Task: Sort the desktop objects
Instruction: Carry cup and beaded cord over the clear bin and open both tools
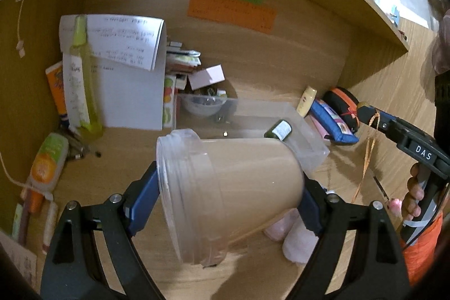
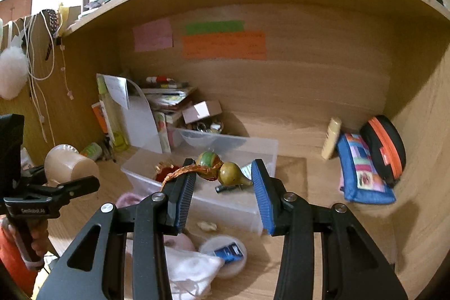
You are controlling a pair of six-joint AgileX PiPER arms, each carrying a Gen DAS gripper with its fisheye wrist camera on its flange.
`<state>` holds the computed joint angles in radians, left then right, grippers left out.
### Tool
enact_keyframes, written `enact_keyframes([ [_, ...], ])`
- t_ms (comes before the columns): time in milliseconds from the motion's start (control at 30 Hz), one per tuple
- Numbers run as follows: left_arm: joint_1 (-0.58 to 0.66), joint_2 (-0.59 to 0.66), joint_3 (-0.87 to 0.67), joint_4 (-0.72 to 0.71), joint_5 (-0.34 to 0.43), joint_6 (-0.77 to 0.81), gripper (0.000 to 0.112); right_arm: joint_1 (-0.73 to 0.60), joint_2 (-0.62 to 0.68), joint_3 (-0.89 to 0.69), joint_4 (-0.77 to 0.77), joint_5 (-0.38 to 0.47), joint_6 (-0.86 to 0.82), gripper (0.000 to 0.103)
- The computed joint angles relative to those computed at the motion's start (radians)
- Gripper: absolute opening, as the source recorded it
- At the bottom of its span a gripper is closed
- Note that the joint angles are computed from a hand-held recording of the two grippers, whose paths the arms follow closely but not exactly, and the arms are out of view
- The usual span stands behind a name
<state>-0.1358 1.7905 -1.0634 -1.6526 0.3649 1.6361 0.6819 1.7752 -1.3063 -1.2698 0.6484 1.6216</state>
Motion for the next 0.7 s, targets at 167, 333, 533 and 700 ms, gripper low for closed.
enact_keyframes([
  [167, 0.004, 0.052, -0.113, 0.198, 0.028, -0.206, 0.086, -0.035, 0.046, -0.087, 0.056, -0.031, -0.082, 0.037],
  [333, -0.006, 0.114, -0.225, 0.348, 0.031, -0.359, 0.086, -0.076, 0.108, -0.191, 0.14, -0.061, -0.19, 0.037],
  [533, -0.025, 0.193, -0.364, 0.533, 0.037, -0.536, 0.086, -0.122, 0.202, -0.344, 0.273, -0.06, -0.356, 0.037],
  [700, -0.036, 0.291, -0.512, 0.709, 0.086, -0.718, 0.086, -0.168, 0.288, -0.464, 0.424, -0.064, -0.506, 0.037],
])
